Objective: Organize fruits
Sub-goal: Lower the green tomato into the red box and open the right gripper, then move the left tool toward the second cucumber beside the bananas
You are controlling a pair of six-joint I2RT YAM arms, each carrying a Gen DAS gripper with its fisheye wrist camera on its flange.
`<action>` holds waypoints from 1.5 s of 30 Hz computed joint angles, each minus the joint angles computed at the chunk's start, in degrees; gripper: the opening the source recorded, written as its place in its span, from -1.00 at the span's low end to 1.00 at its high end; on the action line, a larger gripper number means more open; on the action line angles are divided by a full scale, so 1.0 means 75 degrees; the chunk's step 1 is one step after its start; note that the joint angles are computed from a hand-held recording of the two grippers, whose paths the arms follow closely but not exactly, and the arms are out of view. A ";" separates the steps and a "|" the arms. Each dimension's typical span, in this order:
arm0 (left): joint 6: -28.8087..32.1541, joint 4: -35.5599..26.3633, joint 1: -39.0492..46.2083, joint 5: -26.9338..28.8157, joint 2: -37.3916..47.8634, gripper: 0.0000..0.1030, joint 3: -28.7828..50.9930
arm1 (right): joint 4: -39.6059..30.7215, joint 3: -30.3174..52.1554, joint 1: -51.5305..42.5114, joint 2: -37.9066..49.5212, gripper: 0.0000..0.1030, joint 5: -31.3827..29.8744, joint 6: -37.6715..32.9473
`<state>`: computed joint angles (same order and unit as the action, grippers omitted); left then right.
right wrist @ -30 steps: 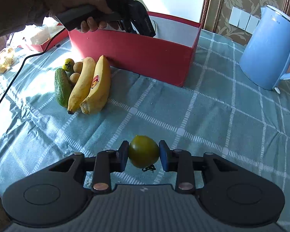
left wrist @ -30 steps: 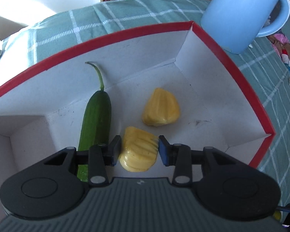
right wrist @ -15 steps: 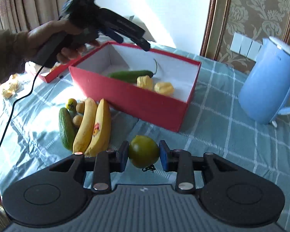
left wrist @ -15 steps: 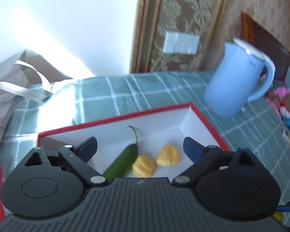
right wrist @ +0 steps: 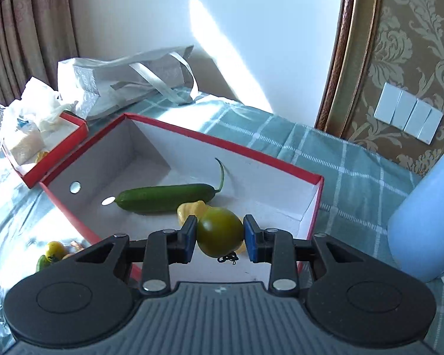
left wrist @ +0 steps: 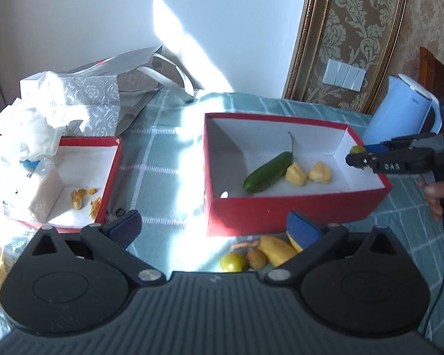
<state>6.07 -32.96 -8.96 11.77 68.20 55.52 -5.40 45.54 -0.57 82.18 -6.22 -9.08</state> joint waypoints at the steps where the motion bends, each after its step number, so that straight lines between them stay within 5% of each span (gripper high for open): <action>1: 0.0138 -0.0055 0.0097 -0.0104 -0.0230 1.00 -0.0205 | 0.0082 0.0100 -0.0017 0.0366 -0.37 0.0047 0.0042; 9: 0.0396 -0.0346 0.0496 0.0023 -0.0586 1.00 -0.0605 | 0.0097 0.0630 0.0044 0.1531 -0.30 0.0264 -0.0164; 13: 0.0228 -0.0351 0.0458 0.0124 -0.0514 1.00 -0.0577 | 0.0230 0.0581 0.0228 0.1519 0.18 0.0619 -0.0296; 15: -0.0001 -0.0299 0.0383 0.0065 -0.0498 1.00 -0.0578 | 0.0641 0.0289 0.0224 0.1239 0.18 0.0701 -0.0246; 21: -0.1466 -0.0397 0.0141 -0.0114 -0.0552 1.00 -0.0866 | 0.0793 -0.1317 0.0022 -0.2463 0.21 0.0099 0.0384; 26: -0.3020 -0.0387 -0.0644 -0.0698 -0.0506 1.00 -0.1270 | -0.1137 -0.1934 0.0404 -0.5206 0.40 0.0483 0.0372; 29: -0.3123 -0.0326 -0.1153 -0.1147 -0.0561 1.00 -0.1419 | -0.2042 -0.2309 0.0803 -0.5863 0.40 0.0807 0.0518; 32: -0.2900 -0.0398 -0.1494 -0.1858 -0.0597 1.00 -0.1422 | -0.2253 -0.2763 0.1581 -0.5897 0.40 0.1468 0.0927; 45: -0.3212 -0.0344 -0.2379 -0.2891 0.0536 1.00 -0.0872 | -0.1373 -0.3368 0.3872 -0.4655 0.40 0.2622 0.1905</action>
